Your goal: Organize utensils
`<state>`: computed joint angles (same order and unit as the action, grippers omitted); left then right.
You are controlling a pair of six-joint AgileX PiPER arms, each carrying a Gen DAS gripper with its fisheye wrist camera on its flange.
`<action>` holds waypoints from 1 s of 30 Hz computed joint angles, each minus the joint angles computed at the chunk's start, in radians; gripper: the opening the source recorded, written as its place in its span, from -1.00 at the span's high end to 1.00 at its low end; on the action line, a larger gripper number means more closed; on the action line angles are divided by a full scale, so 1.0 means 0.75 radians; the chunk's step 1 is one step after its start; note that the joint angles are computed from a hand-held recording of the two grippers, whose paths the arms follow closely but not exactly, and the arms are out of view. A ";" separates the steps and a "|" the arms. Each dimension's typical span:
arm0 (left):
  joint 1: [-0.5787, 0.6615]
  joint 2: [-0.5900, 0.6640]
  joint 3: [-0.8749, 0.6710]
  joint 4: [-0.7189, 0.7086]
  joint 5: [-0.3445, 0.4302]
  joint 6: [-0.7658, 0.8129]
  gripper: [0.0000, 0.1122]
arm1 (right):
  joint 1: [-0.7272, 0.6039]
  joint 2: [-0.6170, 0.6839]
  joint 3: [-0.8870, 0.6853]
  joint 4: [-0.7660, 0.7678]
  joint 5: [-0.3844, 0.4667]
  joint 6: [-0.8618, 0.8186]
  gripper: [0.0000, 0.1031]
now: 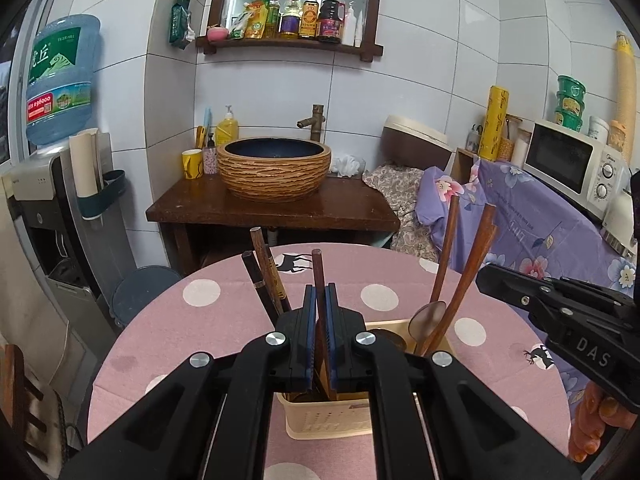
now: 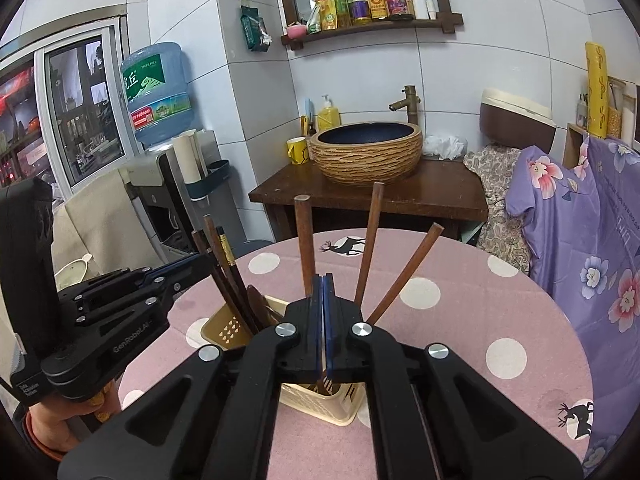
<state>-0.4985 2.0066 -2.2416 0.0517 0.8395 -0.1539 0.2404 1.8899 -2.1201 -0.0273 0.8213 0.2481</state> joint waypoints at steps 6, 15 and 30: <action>0.008 -0.094 0.163 -0.045 -0.091 0.046 0.50 | 0.018 -0.110 0.211 -0.030 -0.121 0.009 0.78; -0.015 -0.365 0.629 0.000 -0.396 -0.015 -0.36 | 0.130 -0.462 0.788 -0.549 -0.448 0.556 -0.63; -0.329 -1.023 1.742 1.574 -0.709 -1.666 -0.74 | 1.127 -0.824 1.717 -1.944 0.386 2.216 -0.88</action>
